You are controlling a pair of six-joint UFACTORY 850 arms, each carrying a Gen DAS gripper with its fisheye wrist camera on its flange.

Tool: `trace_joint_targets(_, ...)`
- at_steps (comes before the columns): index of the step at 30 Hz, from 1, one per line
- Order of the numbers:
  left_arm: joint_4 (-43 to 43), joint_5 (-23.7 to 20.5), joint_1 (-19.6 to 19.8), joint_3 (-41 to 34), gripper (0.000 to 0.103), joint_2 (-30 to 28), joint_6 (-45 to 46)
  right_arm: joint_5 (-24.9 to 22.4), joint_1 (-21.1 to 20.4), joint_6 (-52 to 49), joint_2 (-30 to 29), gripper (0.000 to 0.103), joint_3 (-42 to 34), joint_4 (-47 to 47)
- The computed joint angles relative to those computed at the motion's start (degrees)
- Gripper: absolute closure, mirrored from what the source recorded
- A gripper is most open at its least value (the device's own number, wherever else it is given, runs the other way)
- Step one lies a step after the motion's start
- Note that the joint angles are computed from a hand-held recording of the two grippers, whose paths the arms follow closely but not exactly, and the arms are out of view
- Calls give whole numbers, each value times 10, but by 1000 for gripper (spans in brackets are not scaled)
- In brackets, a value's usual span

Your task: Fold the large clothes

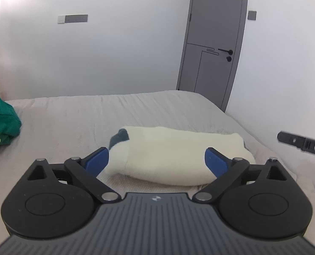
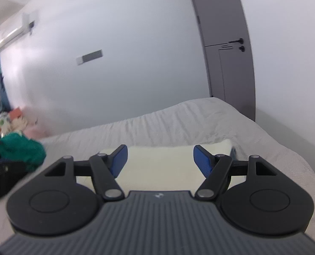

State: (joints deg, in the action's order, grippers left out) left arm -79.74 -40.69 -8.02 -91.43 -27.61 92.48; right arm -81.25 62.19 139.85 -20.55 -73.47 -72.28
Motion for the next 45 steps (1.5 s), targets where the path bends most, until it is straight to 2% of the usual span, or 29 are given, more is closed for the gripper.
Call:
trace_joint_targets(8,-50,-7,20,77,1,46,50,23,23,-34,-39,32,-54,24)
trace_joint_targets(16,-66,16,23,122,0,60,74,22,35,-52,-73,32,-91,45)
trace_joint_targets(23,-41,18,19,125,0,51,52,4,44,-55,-96,32,-110,69)
trace_joint_targets(36,-37,34,11,132,0,54,65,26,43,-34,-95,32,-100,94)
trace_joint_targets(37,-38,34,11,133,0,55,66,27,42,-35,-94,29,-100,94)
trace_joint_targets(39,-40,35,11,134,0,56,68,20,43,-36,-93,6,-100,90)
trace_joint_targets(40,-42,37,11,135,0,57,70,15,43,-40,-94,0,-101,91)
trace_joint_targets(45,-50,40,10,140,0,61,81,9,43,-36,-94,0,-100,93)
